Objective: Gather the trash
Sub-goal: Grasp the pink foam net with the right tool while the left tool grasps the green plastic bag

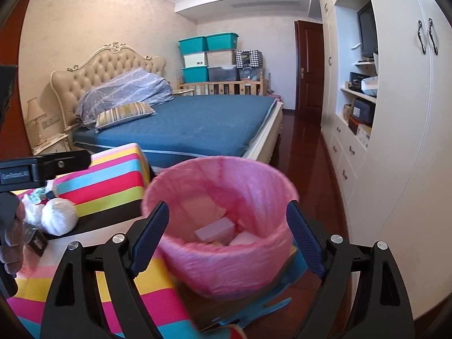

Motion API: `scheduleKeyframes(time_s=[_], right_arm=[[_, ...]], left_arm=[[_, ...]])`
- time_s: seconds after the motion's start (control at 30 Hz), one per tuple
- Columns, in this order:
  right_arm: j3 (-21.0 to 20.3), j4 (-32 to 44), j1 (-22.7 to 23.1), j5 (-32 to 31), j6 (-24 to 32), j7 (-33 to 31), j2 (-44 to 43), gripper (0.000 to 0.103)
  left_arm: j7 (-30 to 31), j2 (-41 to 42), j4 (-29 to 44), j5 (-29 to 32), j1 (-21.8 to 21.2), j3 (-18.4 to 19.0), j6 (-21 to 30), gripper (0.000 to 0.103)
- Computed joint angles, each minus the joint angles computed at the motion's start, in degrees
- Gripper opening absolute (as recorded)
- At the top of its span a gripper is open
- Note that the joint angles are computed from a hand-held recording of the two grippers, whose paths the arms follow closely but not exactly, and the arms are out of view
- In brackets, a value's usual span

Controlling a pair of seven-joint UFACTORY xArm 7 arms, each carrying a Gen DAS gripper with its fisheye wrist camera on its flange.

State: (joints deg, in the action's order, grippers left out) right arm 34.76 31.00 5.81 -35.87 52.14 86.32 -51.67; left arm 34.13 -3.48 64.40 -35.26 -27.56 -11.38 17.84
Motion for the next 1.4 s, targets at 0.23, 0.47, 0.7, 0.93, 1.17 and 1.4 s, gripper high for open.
scheduleKeyframes(time_s=[0.23,0.47,0.7,0.93,1.17,1.4], right_arm=[[5.15,6.3,-1.36,-0.37,-1.98,5.12,8.88,0.081],[12.67,17.18,-4.07,-9.55,-4.61,13.04,23.82,0.081],[21.7,29.86,-4.82,-22.54,-0.11,17.52,43.06,0.081],[22.16,38.51,2.84,-31.06,5.76,16.41,57.01,0.082],[16.95,46.35,10.25,-33.9,9.07,10.05,65.46,0.082],[11.15,51.15,14.83,-33.38,8.13,6.94,69.49,0.082]], left_arm=[[14.0,-12.26,-9.53,-9.08,-1.34,7.17,-0.63,0.098],[16.32,-22.21,-16.35,-6.37,1.35,16.14,2.43,0.098],[18.02,-28.62,-22.62,-3.6,6.76,23.55,4.49,0.098],[22.01,-31.88,-27.69,-0.69,9.59,28.84,2.2,0.098],[24.19,-32.2,-29.65,0.3,9.55,32.12,0.67,0.098],[24.8,-31.12,-29.99,0.56,9.85,32.06,1.78,0.098]])
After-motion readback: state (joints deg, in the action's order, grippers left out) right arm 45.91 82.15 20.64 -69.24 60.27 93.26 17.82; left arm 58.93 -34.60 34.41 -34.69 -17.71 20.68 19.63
